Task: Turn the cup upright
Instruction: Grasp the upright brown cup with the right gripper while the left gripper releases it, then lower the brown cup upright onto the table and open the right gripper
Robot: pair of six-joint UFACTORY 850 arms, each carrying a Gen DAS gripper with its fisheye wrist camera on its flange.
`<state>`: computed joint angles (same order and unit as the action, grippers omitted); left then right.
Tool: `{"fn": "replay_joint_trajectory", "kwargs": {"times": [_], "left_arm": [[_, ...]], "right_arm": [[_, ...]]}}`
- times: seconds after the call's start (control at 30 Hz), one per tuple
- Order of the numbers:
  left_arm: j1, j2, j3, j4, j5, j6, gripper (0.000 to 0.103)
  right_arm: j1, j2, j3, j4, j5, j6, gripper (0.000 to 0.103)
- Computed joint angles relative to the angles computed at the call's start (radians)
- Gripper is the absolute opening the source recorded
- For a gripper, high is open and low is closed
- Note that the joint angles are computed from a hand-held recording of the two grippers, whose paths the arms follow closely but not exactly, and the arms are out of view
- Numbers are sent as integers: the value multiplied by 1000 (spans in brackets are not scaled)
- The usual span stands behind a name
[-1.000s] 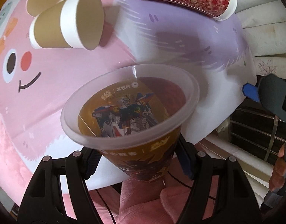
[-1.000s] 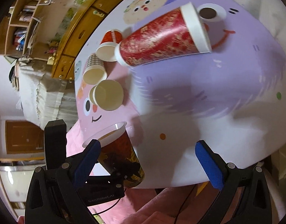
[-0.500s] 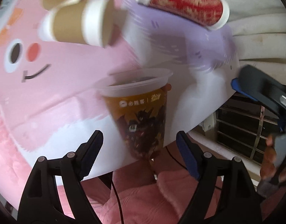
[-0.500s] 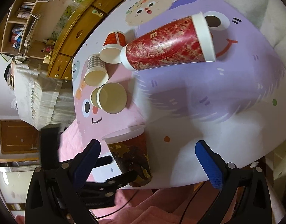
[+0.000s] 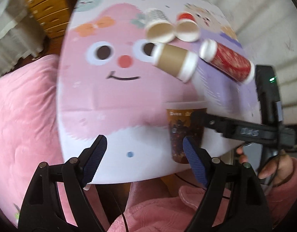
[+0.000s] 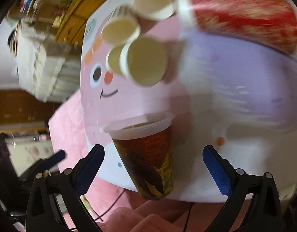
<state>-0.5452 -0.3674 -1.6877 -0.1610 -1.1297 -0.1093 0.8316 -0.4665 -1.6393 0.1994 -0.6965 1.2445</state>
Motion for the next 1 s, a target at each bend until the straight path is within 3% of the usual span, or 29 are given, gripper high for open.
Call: {"fn": "replay_joint_trajectory", "kwargs": {"times": [0.13,0.23,0.3,0.33,0.37,0.53,0.63,0.77,0.9,1.0], "left_arm": [[30,54,74,15,19,-54,79],[27,78,123,24,38,-101,79],[35,93,146,21,34,-115,79],[37,97,153,21,29,-125,79],[34,102,161,21,29,-134,79],[21,98,169,17,39,-141,79],[8,89,157,29,39,-144,79],[1,87,151,14,45,-126,79],[-11,83,149,12,46,-110,79],[-19,86,152,13,48,-100,79]], "right_arm": [[1,-96,-93,34,-34,-93,103],[1,-126,-111,49,20,-151,101],[3,-145,-131,38,35,-164,88],[4,-144,-128,34,48,-173,77],[8,-148,-132,23,58,-171,77],[36,-129,-122,-113,88,-90,76],[65,-82,-85,-330,104,80,75],[126,-47,-78,-710,-30,306,75],[194,-52,-97,-940,-254,349,75],[250,-54,-67,-1118,-337,401,75]]}}
